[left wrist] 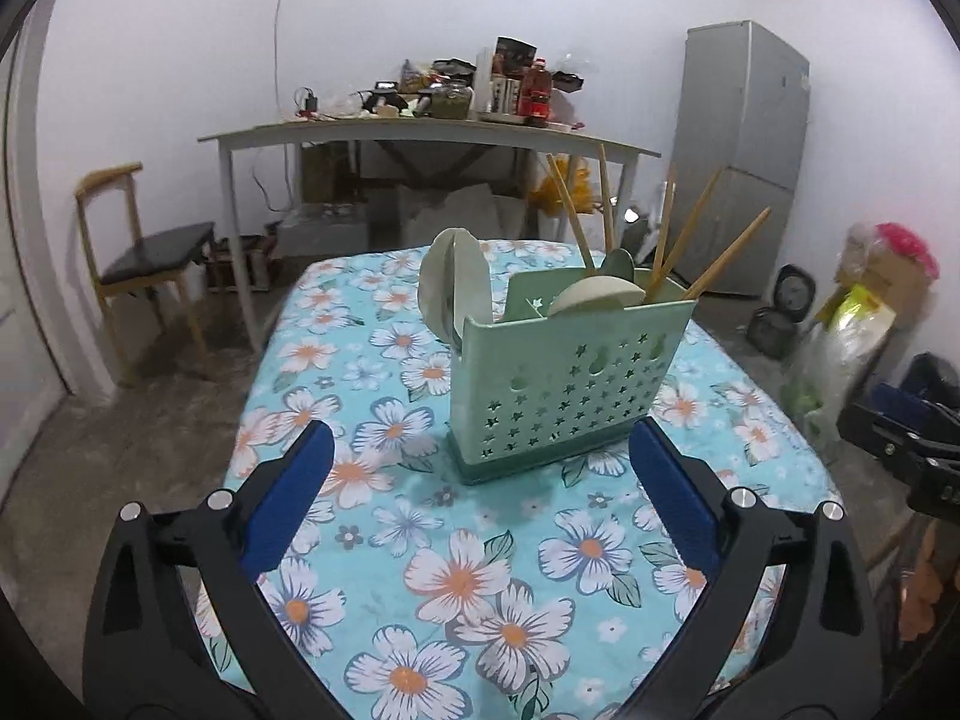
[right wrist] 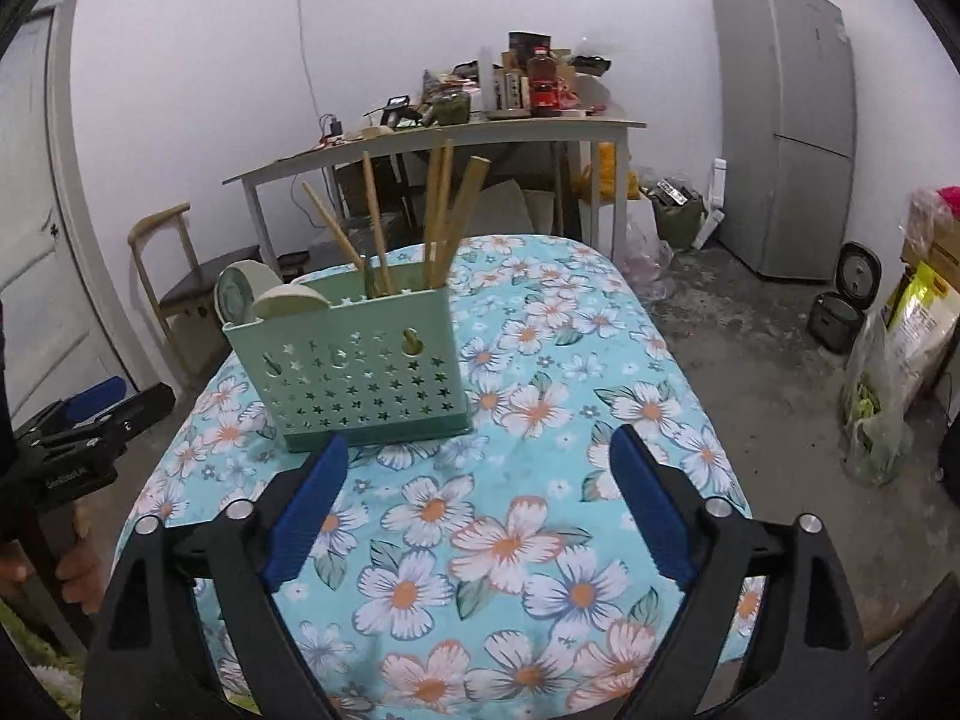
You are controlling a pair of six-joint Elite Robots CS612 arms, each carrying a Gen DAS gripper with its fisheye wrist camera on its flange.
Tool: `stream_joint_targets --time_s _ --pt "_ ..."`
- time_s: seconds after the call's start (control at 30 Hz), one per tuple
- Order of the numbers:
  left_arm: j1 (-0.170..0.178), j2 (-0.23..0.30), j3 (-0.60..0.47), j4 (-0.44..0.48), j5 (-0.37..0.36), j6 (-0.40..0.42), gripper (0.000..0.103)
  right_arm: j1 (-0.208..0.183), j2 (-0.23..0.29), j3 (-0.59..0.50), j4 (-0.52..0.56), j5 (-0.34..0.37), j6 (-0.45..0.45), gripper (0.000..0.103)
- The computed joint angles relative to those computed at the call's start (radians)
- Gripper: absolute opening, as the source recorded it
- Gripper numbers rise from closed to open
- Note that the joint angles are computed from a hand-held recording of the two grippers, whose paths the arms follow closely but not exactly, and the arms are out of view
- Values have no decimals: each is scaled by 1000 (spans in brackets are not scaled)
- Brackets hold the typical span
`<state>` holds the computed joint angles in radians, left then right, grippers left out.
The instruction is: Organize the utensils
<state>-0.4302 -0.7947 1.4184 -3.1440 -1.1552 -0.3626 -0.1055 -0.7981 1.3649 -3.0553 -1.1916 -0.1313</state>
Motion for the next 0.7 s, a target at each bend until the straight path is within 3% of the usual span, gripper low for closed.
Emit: stream_joint_targets --time_s 0.1,0.3,0.47,0.63,0.7 --pt "-20 -2 -7 40 87 -36 95 -4 0 5 -9 1 -8 93" --pt "-42 2 -9 60 163 -76 95 -7 2 8 -7 -3 -49 95" --pt "-39 -5 -27 178 151 -151 95 -6 8 5 -12 -15 -36 97" --pt "-41 -9 -25 214 186 -225 95 0 14 -2 -18 -54 -29 97" --pt "-37 -10 -29 235 165 -242 95 3 16 -1 -31 -76 -24 97"
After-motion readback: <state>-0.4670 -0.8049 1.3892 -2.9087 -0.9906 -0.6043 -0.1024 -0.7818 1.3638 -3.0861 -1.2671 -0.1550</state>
